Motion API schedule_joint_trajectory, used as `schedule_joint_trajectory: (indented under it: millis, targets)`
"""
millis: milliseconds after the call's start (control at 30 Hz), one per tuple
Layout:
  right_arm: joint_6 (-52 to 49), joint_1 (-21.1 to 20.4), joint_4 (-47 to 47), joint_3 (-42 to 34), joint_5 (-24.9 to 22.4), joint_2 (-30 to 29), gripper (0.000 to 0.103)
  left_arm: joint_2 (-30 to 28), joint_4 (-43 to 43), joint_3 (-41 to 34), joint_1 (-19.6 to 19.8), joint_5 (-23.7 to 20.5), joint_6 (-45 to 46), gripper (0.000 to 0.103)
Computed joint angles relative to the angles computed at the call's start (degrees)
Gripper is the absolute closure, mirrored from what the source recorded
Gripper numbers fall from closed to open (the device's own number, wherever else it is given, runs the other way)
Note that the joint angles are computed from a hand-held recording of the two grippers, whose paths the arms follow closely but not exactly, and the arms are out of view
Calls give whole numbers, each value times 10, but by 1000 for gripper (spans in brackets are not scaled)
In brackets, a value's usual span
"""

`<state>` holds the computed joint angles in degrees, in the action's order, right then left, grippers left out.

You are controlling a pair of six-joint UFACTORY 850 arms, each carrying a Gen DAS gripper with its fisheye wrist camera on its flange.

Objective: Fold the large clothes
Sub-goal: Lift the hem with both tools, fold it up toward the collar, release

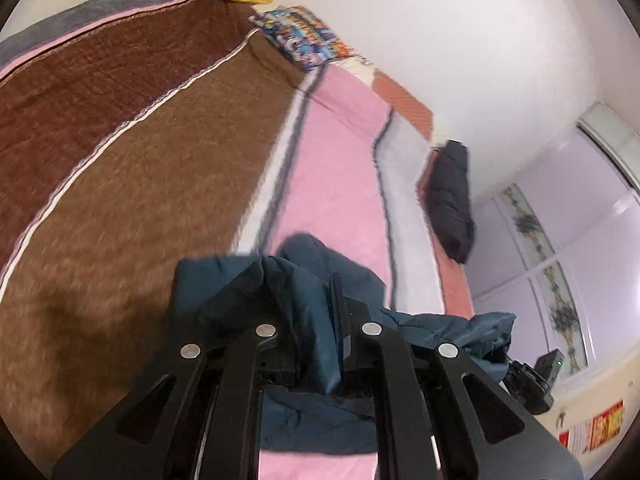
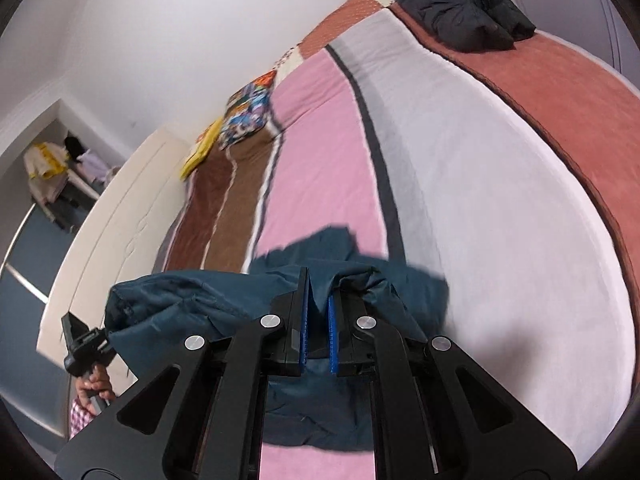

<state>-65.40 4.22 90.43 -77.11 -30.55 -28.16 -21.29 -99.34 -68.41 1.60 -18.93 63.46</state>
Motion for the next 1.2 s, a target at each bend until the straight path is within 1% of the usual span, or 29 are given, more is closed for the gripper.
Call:
schedule_joint_trajectory:
  millis: [100,167,200,233,333,400,533,633,700,767,833,867,900,933,967,1033,1100,1133,1167,1200]
  targets:
    - [60,5,-48,-92,22,-70,95,-79,91,-91,6,13,-104,93]
    - [115,7,-96,-162,30,-128,95,-124,158,-144,8,11,-182,93]
    - [166,8,-142,-209,35,-166,95,-148,199,-173,9,12,-225,93]
    - [211,9,-186,-248,36,-197,95,-169,235,-198,8,13,-263,93]
    - [301,11,-271,-345,31,-275,95,-240,349,-280,10,5,-385,93]
    - [357,13,-322,-410,23,-326,95,-281,397,-325,12,-4,-439,93]
    - [459,14,-420,-528,-6,-413,95,-334,454,-382,16,-20,-506,92]
    - [528,16,-482,-599,-32,-464,95,-365,501,-412,13,-26,-553,91]
    - [542,16,-495,-620,-45,-483,95,-382,538,-430,11,-32,-597,88]
    - [561,16,-512,-638,-61,-499,94,-395,562,-441,10,-38,-630,87]
    - [579,14,-516,-663,-87,-516,91,-401,563,-447,10,-45,-644,87]
    - [581,12,-509,-660,-92,-513,90,-400,555,-445,11,-45,-642,86]
    - [580,9,-498,-652,-93,-508,89,-396,538,-440,13,-44,-630,83]
    - [571,6,-480,-637,-91,-498,86,-390,513,-433,15,-44,-613,79]
    - [557,3,-459,-626,-91,-489,80,-380,465,-421,18,-43,-576,77]
    - [513,-3,-408,-593,-88,-465,73,-361,382,-397,22,-38,-500,66]
    - [473,-7,-369,-556,-81,-437,66,-344,333,-378,22,-28,-446,62]
    - [457,-8,-355,-536,-74,-423,59,-333,330,-369,21,-21,-438,61]
    - [451,-6,-352,-527,-65,-414,40,-328,314,-363,20,-20,-423,60]
    - [442,-3,-352,-500,-37,-395,32,-320,282,-353,20,-15,-395,59]
